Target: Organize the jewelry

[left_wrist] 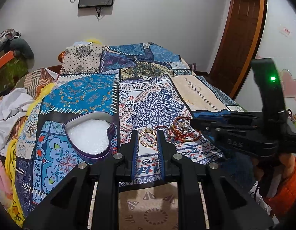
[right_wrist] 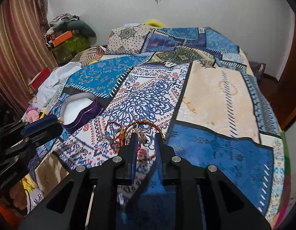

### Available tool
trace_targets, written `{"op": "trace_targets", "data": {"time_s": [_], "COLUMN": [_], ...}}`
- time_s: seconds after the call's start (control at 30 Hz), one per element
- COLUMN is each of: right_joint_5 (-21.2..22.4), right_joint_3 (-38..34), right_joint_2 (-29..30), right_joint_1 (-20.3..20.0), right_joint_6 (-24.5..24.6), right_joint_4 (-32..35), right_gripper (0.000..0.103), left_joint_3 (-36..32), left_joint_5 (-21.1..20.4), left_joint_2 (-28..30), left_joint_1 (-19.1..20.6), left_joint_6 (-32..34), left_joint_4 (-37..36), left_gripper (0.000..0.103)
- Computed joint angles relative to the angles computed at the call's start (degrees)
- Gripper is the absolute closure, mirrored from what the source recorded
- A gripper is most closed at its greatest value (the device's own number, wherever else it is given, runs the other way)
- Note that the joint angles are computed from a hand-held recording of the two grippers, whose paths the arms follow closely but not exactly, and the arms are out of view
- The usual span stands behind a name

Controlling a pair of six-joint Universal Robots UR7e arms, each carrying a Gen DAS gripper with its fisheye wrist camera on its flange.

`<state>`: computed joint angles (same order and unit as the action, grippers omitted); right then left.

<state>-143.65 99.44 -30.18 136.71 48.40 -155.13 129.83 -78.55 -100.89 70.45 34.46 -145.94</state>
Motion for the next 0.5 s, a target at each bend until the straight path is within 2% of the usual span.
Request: {"op": "trace_targets", "data": {"time_s": [0.23,0.3,0.5], "right_joint_5": [2.60,3.19,0.50], "right_joint_3": [-0.08,0.57,0.93], "right_joint_2": [0.98,0.91,0.35], "right_joint_1": [-1.71,-1.67,0.19], "right_joint_6": [-2.69,-3.04,-2.43], "right_joint_4": [-1.97,-3.86,-5.09], "right_gripper": [0.088,0.091,0.091], "left_joint_3": [-0.81,-0.88,-0.74], "left_joint_5": [0.32,0.36,0.32], "left_joint_2": [1.70,1.83,1.65], "left_joint_1": [1.04,1.12,0.97], "left_joint_6": [-0.08,-0.06,-0.01], "left_joint_4": [-0.44,-0.49,-0.41], "left_gripper": [0.086,0.085,0.086]}}
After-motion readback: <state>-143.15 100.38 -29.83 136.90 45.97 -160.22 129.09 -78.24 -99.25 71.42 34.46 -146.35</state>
